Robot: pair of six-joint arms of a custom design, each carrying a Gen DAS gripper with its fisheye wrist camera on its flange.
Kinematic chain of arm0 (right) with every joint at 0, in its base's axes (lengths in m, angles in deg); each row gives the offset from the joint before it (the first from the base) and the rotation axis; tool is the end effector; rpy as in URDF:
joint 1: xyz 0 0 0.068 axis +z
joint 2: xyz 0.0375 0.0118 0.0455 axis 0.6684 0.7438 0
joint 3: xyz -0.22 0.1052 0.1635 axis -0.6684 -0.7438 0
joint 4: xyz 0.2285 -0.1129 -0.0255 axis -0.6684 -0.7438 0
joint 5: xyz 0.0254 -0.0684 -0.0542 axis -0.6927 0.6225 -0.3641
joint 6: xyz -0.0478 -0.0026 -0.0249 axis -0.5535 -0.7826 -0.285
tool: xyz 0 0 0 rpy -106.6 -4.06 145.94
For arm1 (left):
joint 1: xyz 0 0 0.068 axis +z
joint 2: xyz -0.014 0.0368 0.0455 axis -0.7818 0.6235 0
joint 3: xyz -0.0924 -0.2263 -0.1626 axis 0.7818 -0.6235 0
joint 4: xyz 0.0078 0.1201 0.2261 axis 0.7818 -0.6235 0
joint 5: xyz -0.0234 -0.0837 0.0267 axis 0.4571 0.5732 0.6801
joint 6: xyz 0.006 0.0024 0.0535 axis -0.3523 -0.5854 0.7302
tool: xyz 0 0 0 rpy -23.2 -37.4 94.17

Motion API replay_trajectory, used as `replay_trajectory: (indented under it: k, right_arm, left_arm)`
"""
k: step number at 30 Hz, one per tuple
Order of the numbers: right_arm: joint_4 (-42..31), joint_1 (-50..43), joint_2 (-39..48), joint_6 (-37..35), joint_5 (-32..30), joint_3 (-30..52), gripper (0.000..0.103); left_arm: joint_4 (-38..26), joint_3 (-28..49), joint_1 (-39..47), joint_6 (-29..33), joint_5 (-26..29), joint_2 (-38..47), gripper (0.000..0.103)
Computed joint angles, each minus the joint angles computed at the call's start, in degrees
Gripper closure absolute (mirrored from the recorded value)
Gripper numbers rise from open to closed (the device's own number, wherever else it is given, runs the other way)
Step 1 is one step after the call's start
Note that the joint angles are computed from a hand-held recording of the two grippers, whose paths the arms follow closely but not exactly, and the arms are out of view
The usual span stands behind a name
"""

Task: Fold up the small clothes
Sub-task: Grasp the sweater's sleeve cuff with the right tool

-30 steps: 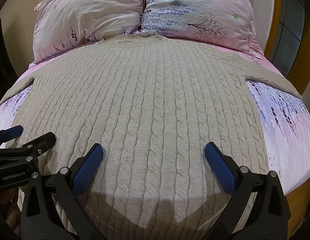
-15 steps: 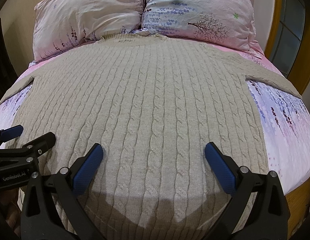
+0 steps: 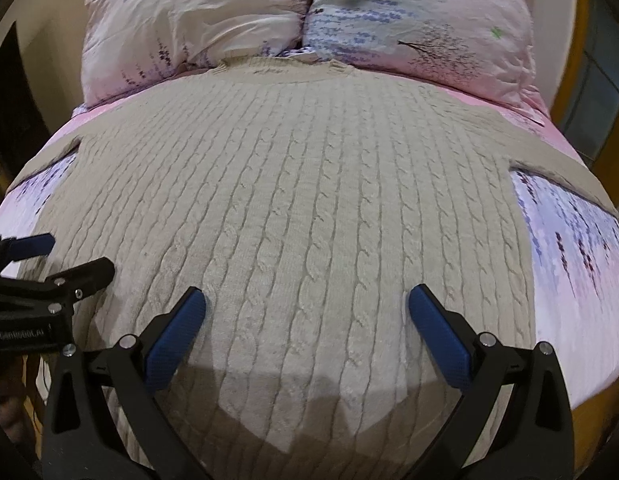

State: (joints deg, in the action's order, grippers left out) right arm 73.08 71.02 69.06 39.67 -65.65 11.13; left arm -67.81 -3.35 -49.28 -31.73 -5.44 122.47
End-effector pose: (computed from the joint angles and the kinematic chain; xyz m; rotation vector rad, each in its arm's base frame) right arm 0.2317 0.1241 0.0809 -0.3010 2.4852 0.1638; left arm 0.1877 0.0071 0.0907 -0.0271 2.6317 0.0260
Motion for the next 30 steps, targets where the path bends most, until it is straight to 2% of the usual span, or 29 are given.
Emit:
replay_trajectory:
  k: [4, 6, 9, 12, 13, 17, 20, 23, 24, 28, 30]
  right_arm:
    - [-0.7, -4.7, -1.4, -3.6, -6.6, 0.3, 0.002]
    - [0.9, -9.2, -2.7, -3.8, -10.0, -0.4, 0.002]
    - [0.1, -20.6, -5.3, -3.5, -15.4, 1.3, 0.002]
    - [-2.6, -34.6, -3.3, -0.9, -21.8, 7.2, 0.004]
    - [-3.7, -38.6, -1.4, 0.4, -23.9, 9.9, 0.007]
    - [-10.5, -50.0, 8.8, 7.2, -28.7, 22.8, 0.033]
    - [-14.7, -55.2, 16.3, 12.5, -32.3, 31.5, 0.041]
    - [-16.8, -57.3, 20.6, 15.3, -33.1, 35.8, 0.050]
    - [-16.0, -57.4, 21.3, 16.1, -33.1, 36.0, 0.056]
    - [-14.8, -58.7, 23.7, 18.0, -32.7, 38.5, 0.066]
    - [-14.0, -58.7, 24.2, 18.7, -31.9, 38.6, 0.073]
  left_arm:
    - [-0.9, 0.8, 0.4, 0.8, 0.8, 0.0, 0.001]
    - [0.4, 1.0, 2.2, 2.2, 3.9, 0.2, 0.001]
    - [4.3, 0.6, 5.6, 3.1, 9.2, 0.5, 0.001]
    - [9.0, 0.2, 7.4, 4.3, 12.7, 1.2, 0.001]
    - [10.4, 0.2, 7.8, 4.4, 13.5, 1.7, 0.001]
    - [15.6, 0.3, 8.0, 5.3, 15.7, 3.0, 0.001]
    - [15.8, 1.0, 7.4, 6.9, 15.6, 2.0, 0.001]
    - [13.5, 3.4, 8.6, 7.5, 17.8, 2.8, 0.001]
    - [12.8, 4.1, 9.1, 7.6, 18.8, 3.2, 0.001]
    - [8.8, 8.4, 11.5, 7.9, 22.6, 4.8, 0.001]
    - [9.2, 9.1, 13.0, 8.1, 25.2, 5.5, 0.001]
